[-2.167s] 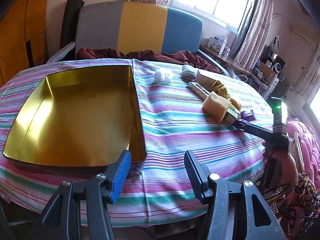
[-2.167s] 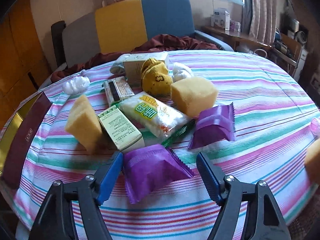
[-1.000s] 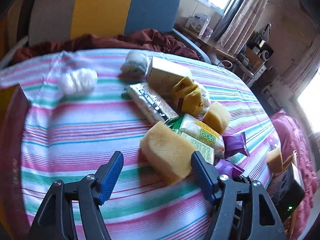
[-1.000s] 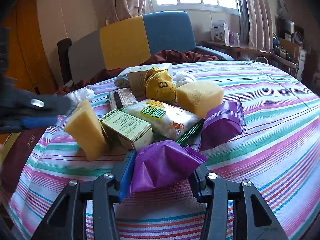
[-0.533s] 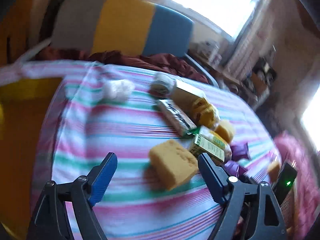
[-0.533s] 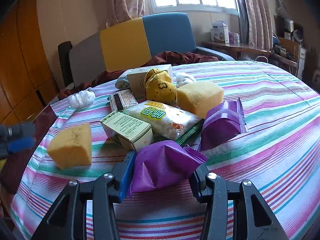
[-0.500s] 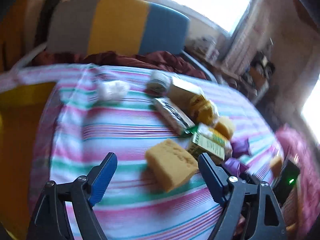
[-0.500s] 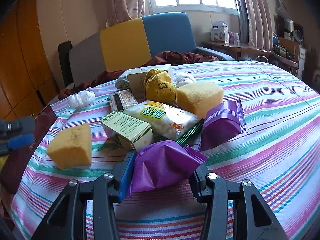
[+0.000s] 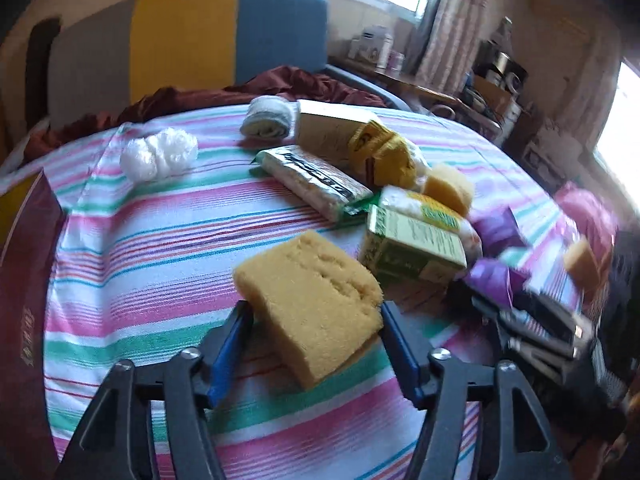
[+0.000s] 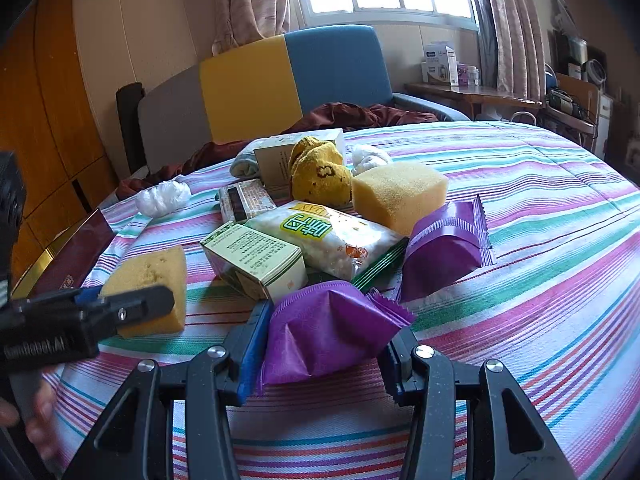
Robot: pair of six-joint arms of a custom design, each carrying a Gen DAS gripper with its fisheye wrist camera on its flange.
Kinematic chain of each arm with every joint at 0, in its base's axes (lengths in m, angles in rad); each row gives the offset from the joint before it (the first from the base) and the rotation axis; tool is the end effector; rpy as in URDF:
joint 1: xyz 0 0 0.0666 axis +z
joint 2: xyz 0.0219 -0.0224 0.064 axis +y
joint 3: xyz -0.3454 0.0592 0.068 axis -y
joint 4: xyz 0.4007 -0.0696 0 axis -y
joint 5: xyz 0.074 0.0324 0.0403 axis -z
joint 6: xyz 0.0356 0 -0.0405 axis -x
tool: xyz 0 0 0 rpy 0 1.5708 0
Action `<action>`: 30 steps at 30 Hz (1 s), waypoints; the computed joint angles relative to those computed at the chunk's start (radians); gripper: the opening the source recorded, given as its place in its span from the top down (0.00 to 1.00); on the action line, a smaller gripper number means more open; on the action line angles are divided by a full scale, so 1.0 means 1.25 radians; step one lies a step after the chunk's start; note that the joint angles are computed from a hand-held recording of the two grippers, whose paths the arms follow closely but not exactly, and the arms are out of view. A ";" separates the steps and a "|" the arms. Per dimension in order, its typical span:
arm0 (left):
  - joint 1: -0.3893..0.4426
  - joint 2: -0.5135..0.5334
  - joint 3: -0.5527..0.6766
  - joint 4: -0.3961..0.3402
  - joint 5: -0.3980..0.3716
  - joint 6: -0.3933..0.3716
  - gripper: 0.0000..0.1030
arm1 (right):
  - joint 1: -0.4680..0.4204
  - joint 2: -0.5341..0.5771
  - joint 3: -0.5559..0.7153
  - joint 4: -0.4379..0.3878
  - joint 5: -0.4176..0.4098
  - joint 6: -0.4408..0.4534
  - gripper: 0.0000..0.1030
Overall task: Organize objects
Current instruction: 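Grasp a yellow sponge with left gripper while right holds the purple packet, then carry sponge into gold tray and open left gripper while right carries packet toward tray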
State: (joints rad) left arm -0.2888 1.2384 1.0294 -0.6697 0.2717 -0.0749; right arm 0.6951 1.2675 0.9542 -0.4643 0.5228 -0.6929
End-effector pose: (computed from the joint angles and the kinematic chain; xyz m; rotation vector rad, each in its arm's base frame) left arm 0.4136 -0.1333 0.3126 0.5616 2.3869 -0.4271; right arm 0.3491 0.2675 0.2834 0.2456 2.2141 0.1378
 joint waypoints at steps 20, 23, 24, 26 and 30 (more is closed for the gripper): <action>0.196 -0.182 -0.055 -0.086 0.214 -0.050 0.52 | 0.006 0.008 0.010 -0.022 0.015 0.004 0.52; 0.268 -0.186 -0.046 -0.105 0.233 -0.067 0.52 | 0.006 0.012 0.018 -0.035 0.016 0.002 0.52; 0.290 -0.185 -0.041 -0.111 0.236 -0.073 0.52 | 0.007 0.013 0.020 -0.039 0.017 0.001 0.52; 0.346 -0.176 -0.028 -0.129 0.252 -0.088 0.51 | 0.007 0.017 0.027 -0.050 0.018 -0.001 0.52; 0.445 -0.154 -0.010 -0.147 0.245 -0.117 0.51 | 0.011 0.032 0.050 -0.088 0.029 -0.005 0.52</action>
